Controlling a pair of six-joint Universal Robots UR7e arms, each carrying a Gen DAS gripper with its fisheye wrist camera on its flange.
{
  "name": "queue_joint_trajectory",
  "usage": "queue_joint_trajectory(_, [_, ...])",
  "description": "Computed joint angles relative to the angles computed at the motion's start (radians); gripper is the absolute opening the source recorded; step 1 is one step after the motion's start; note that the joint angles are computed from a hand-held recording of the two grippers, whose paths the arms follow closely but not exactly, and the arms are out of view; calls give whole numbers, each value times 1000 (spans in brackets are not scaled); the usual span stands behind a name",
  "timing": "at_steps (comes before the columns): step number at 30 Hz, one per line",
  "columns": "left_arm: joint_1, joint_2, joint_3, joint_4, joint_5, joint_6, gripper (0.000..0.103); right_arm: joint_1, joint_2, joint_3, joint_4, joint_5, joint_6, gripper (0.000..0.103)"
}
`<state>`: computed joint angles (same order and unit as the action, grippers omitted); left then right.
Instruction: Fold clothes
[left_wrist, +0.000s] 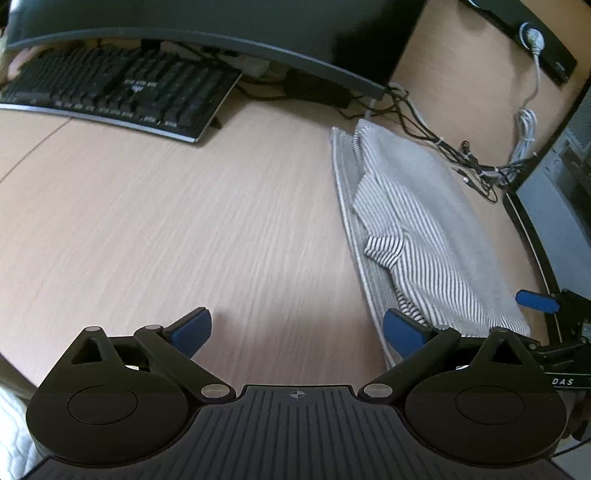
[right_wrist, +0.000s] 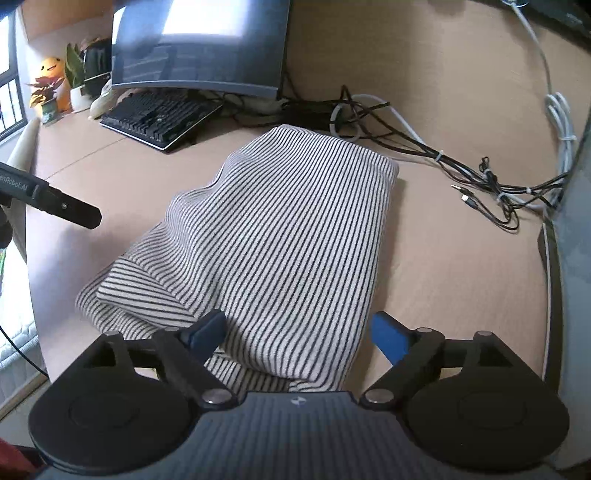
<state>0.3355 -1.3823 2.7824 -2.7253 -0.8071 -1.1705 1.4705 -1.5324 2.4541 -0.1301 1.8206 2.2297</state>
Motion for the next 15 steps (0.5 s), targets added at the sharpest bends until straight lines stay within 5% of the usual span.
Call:
queue_joint_trajectory(9, [-93, -123, 34, 222, 26, -208, 102, 5, -14, -6, -6, -29, -67, 85])
queue_joint_trajectory(12, [-112, -153, 22, 308, 38, -233, 102, 35, -56, -1, -17, -56, -54, 48])
queue_joint_trajectory(15, [-129, -154, 3, 364, 57, -227, 102, 52, -49, -18, 14, -87, -25, 45])
